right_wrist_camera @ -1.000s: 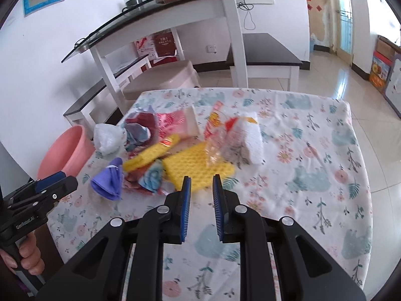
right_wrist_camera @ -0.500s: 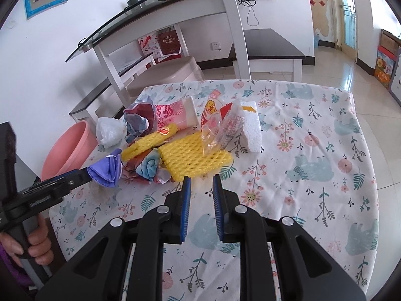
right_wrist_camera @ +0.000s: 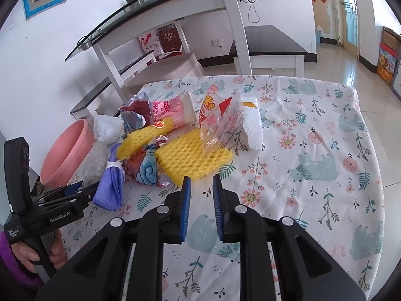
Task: Collect trash
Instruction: 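Grasp the bubble wrap with the left tool, then grasp the yellow foam net with the right tool while the left tool holds bubble wrap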
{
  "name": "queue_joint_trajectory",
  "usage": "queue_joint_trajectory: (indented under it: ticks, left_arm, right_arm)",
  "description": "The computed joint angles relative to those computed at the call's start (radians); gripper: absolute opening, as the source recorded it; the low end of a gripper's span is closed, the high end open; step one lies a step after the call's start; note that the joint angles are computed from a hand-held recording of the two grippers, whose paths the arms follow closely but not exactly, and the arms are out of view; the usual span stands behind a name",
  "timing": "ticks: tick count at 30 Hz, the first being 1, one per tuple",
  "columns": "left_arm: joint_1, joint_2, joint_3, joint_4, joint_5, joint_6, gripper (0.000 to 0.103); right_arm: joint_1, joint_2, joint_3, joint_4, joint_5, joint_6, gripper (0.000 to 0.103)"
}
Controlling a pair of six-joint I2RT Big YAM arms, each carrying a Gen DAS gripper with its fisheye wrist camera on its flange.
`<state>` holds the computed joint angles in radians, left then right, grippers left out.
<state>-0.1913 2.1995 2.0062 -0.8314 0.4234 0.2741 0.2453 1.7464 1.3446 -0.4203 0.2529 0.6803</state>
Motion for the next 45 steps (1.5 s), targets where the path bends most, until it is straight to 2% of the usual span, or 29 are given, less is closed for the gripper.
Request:
queue_joint_trajectory:
  ticks: [2,3,4,5,6,10,13,17,24,33,35,45]
  left_arm:
    - [0.000,-0.001,-0.001,0.000,-0.002,0.011,0.061]
    - [0.000,-0.003,-0.003,0.001,-0.003,0.013,0.057]
    - [0.001,-0.005,-0.005,-0.001,0.005,0.015,0.052]
    - [0.003,-0.005,-0.002,-0.010,0.025,0.023,0.038]
    - [0.004,-0.010,-0.006,-0.015,0.041,0.039,0.035]
    - [0.000,-0.062,-0.087,0.068,0.000,0.080,0.033]
    - [0.010,-0.079,-0.106,0.077,0.006,0.076,0.032]
    - [0.029,-0.097,-0.119,0.089,0.017,0.064,0.032]
    - [0.048,-0.111,-0.131,0.097,0.032,0.053,0.032]
    - [0.055,-0.123,-0.150,0.116,0.045,0.047,0.032]
    - [0.057,-0.127,-0.156,0.123,0.050,0.047,0.032]
    - [0.071,-0.154,-0.186,0.156,0.085,0.043,0.032]
  right_arm:
    - [-0.001,0.001,0.001,0.011,-0.014,-0.003,0.018]
    - [-0.002,0.001,0.003,0.016,-0.019,-0.010,0.018]
    - [-0.001,0.002,0.008,0.020,-0.024,-0.017,0.018]
    - [-0.002,0.004,0.014,0.023,-0.032,-0.023,0.018]
    - [-0.002,0.008,0.025,0.028,-0.043,-0.032,0.018]
    - [-0.002,0.029,0.072,0.033,-0.074,-0.060,0.018]
    - [-0.003,0.054,0.118,0.027,-0.106,-0.076,0.018]
    - [0.005,0.095,0.185,0.002,-0.106,-0.102,0.018]
    - [0.007,0.162,0.284,-0.071,-0.058,-0.102,0.018]
    - [0.005,0.157,0.261,-0.078,-0.055,-0.073,0.018]
    - [0.005,0.149,0.249,-0.078,-0.049,-0.067,0.007]
    - [0.019,0.038,0.134,-0.016,0.036,-0.051,0.005]
